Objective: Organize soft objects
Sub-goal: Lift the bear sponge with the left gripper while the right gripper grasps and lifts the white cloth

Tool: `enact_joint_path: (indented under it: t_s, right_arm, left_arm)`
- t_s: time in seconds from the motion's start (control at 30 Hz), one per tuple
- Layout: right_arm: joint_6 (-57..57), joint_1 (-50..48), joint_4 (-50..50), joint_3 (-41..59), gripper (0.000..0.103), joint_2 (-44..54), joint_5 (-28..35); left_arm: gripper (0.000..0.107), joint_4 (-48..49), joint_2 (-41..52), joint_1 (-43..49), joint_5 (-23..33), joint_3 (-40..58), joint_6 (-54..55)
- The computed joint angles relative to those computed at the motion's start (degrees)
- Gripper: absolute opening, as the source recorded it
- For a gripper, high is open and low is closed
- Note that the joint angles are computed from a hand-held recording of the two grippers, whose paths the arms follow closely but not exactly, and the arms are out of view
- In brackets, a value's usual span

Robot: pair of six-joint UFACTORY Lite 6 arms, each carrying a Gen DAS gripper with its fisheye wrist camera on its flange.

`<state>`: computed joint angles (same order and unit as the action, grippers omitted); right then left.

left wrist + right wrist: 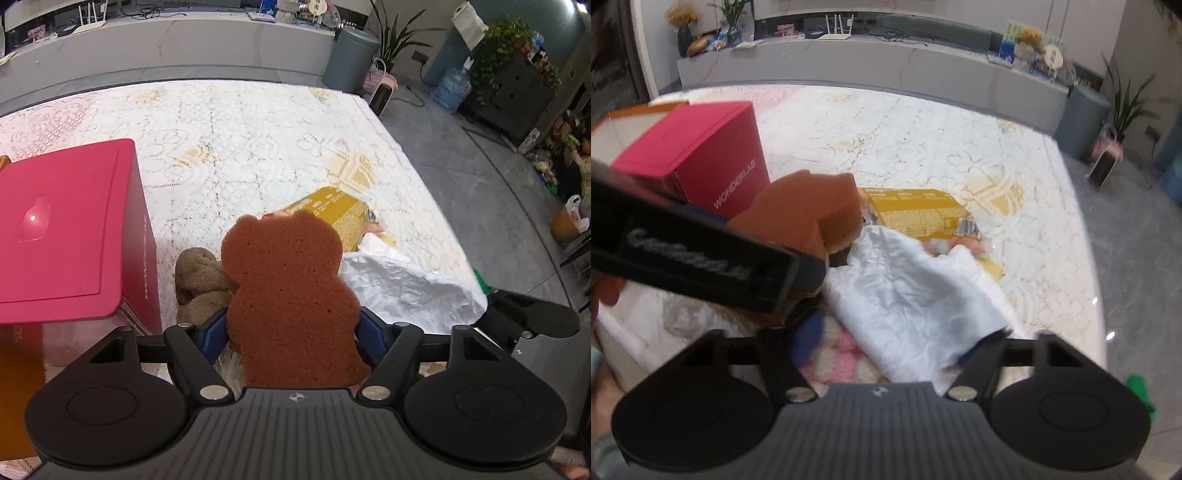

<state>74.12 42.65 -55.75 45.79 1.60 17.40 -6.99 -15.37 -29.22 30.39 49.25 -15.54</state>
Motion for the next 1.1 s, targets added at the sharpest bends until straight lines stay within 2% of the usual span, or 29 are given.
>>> enact_joint_path:
  t_s: [0.07,0.13,0.17,0.23,0.27,0.5,0.67,0.93,1.1]
  right_arm:
    - [0.5,-0.2,0.1,-0.1,0.042,-0.7,0.3]
    - [0.4,-0.1,-0.5,0.0,0.037,-1.3,1.4]
    - [-0.3,-0.5,0.2,-0.4,0.024,-2.1,1.0]
    - [-3.7,-1.5,3.5,-0.6,0.008,-3.7,0.7]
    - [-3.6,-1.6,3.2,-0.8,0.004,-4.6,1.2]
    - [-9.0,-0.8,7.7,-0.1,0.002,-11.6,5.6]
    - [-8.3,4.1,7.6,2.7,0.002,-16.2,12.2]
    - [-2.1,17.6,1.2,12.7,0.002,-17.9,26.9]
    - [3.6,29.5,-4.1,19.7,0.002,-15.9,36.1]
  left_arm:
    - [0.080,0.2,-1.5,0.4,0.0,-0.3,0.3]
    - [0.079,0.0,-2.9,0.9,0.5,-0.2,0.8]
    - [0.078,-0.5,-3.4,1.2,0.7,0.0,1.5]
    - [0.077,0.4,-4.6,1.0,1.4,0.2,1.0]
    - [0.077,1.3,-5.2,0.6,1.9,0.5,0.2]
    - [0.077,5.1,-11.0,-1.3,5.2,0.7,-3.1]
    - [0.077,6.1,-16.5,-0.7,8.7,0.8,-3.0]
    - [0.077,2.2,-26.0,5.6,14.7,0.9,3.8]
    - [0.077,4.6,-32.0,6.3,16.3,-1.4,3.5]
